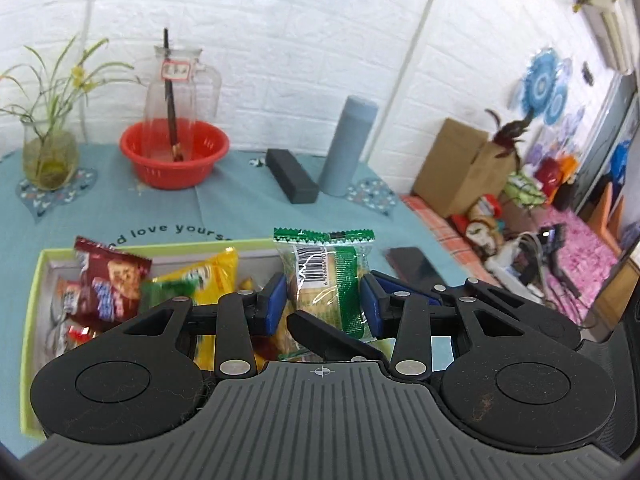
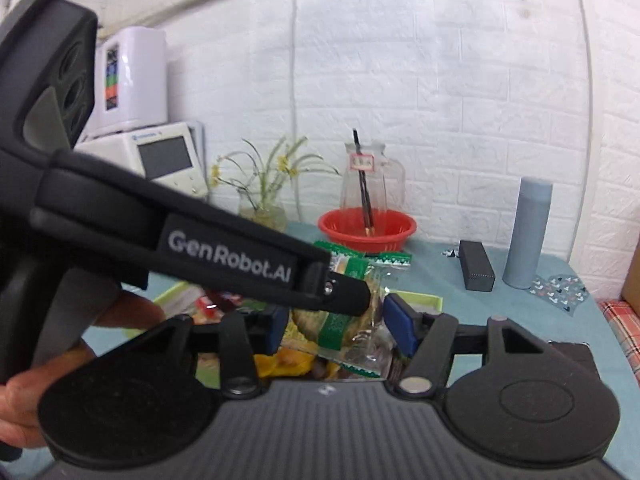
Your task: Organize snacks
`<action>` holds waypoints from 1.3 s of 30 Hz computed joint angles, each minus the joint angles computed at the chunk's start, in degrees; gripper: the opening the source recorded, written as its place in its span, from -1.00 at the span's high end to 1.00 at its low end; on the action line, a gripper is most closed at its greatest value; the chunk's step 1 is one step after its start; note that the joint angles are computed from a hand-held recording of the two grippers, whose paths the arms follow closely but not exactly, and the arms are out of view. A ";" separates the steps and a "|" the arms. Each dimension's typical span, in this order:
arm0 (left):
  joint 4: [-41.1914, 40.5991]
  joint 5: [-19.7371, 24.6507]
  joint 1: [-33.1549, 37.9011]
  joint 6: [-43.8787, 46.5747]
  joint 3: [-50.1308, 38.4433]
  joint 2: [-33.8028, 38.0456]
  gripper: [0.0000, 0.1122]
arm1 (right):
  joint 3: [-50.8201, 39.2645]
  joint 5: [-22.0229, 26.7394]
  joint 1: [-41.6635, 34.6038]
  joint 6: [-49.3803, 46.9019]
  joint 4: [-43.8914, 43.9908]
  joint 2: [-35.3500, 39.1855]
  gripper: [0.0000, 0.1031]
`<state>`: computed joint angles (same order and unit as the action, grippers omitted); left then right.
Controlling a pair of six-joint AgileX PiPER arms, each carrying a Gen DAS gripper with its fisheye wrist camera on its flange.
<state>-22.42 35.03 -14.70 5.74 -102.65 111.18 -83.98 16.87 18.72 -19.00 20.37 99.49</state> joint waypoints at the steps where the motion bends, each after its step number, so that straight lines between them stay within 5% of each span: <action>1: 1.50 1.57 0.21 -1.75 -4.29 3.58 0.66 | -3.50 2.32 -1.17 -2.20 2.96 3.20 -0.26; 5: -1.09 4.57 2.52 0.78 -10.29 11.43 0.65 | -10.86 7.21 -3.12 -6.25 8.16 11.64 -0.28; 10: -11.24 2.74 4.92 10.41 -6.44 10.72 0.54 | -9.29 4.50 -2.54 -8.64 10.63 11.85 -0.37; 14: -20.72 -2.78 5.56 18.39 3.82 3.28 0.02 | -3.23 1.64 -3.02 -11.96 15.49 6.51 -0.65; 17: -20.41 -8.40 4.60 19.08 13.01 -5.04 -0.07 | 5.87 -3.96 -1.35 -4.72 7.99 -2.07 -0.91; 21: -0.10 -17.46 0.36 -1.22 25.98 -16.42 -0.24 | 19.01 -9.72 1.54 18.00 -14.93 -13.20 -0.99; 24: 17.09 -22.70 -1.99 -18.41 36.88 -24.23 -0.34 | 26.44 -8.78 3.43 35.19 -30.03 -20.13 -0.99; 27: 33.88 -23.46 -3.52 -35.59 46.29 -30.90 -0.43 | 31.58 -5.50 5.98 52.37 -41.50 -25.47 -0.99; 30: 48.98 -18.48 -6.44 -52.78 52.31 -35.84 -0.51 | 35.31 -0.68 9.97 69.56 -54.15 -29.58 -0.99; 34: 68.07 -8.97 -14.28 -75.70 57.61 -39.65 -0.52 | 39.20 12.51 20.91 91.65 -74.07 -33.98 -0.99; 39: 81.15 -4.26 -21.23 -93.58 63.07 -42.30 -0.49 | 42.60 22.42 29.75 100.35 -77.57 -39.04 -0.99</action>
